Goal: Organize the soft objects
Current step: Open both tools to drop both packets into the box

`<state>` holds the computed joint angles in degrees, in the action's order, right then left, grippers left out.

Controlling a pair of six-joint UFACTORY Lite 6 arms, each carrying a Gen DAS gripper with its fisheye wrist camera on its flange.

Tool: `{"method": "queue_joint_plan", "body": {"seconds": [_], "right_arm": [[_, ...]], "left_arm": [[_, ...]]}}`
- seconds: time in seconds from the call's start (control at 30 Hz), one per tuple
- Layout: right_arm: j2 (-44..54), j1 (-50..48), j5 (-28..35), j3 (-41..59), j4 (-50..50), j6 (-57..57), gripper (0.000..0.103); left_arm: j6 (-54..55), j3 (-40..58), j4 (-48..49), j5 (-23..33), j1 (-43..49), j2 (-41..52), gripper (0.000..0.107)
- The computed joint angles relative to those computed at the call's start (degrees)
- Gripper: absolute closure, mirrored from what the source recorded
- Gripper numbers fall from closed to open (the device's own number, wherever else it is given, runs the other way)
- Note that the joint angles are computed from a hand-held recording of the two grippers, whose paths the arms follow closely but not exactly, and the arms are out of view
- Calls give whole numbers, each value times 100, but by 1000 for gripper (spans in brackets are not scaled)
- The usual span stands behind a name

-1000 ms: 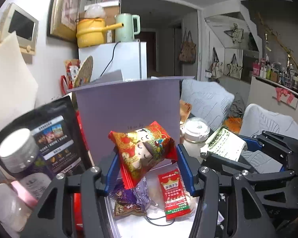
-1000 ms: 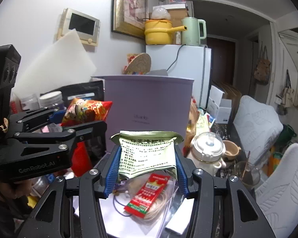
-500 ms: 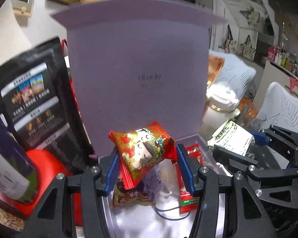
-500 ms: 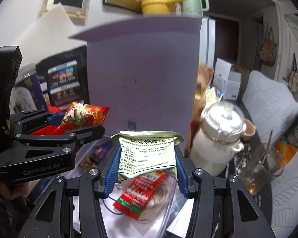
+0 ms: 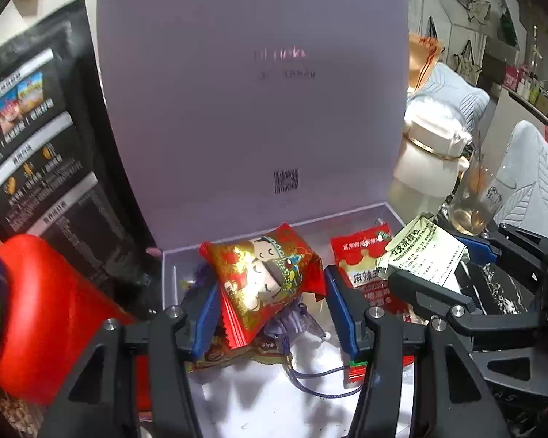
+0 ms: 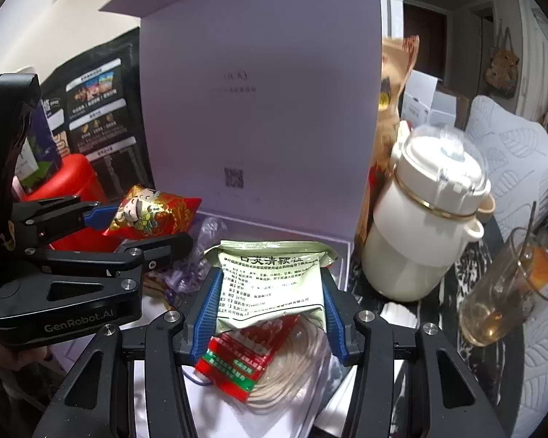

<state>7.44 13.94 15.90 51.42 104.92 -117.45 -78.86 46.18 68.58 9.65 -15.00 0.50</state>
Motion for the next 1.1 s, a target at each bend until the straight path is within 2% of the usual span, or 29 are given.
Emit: {"method": "queue_joint_plan", "body": {"seconds": [0.2, 0.4, 0.53, 0.7, 0.9, 1.1], "right_arm": [[335, 59, -148, 71, -44, -68, 52], [643, 117, -375, 169, 38, -278, 52], [670, 180, -462, 159, 294, -605, 52], [748, 339, -676, 265, 98, -391, 50], [579, 335, -757, 164, 25, -292, 40], [248, 350, -897, -99, 582, -878, 31]], "left_arm": [[260, 181, -337, -24, 33, 484, 54], [1628, 387, -1750, -70, 170, 874, 54], [1369, 444, -1489, 25, 110, 963, 54], [1395, 681, -1601, 304, -99, 1125, 54], [807, 664, -1131, 617, -410, 953, 54], [-52, 498, -417, 801, -747, 612, 54]]}}
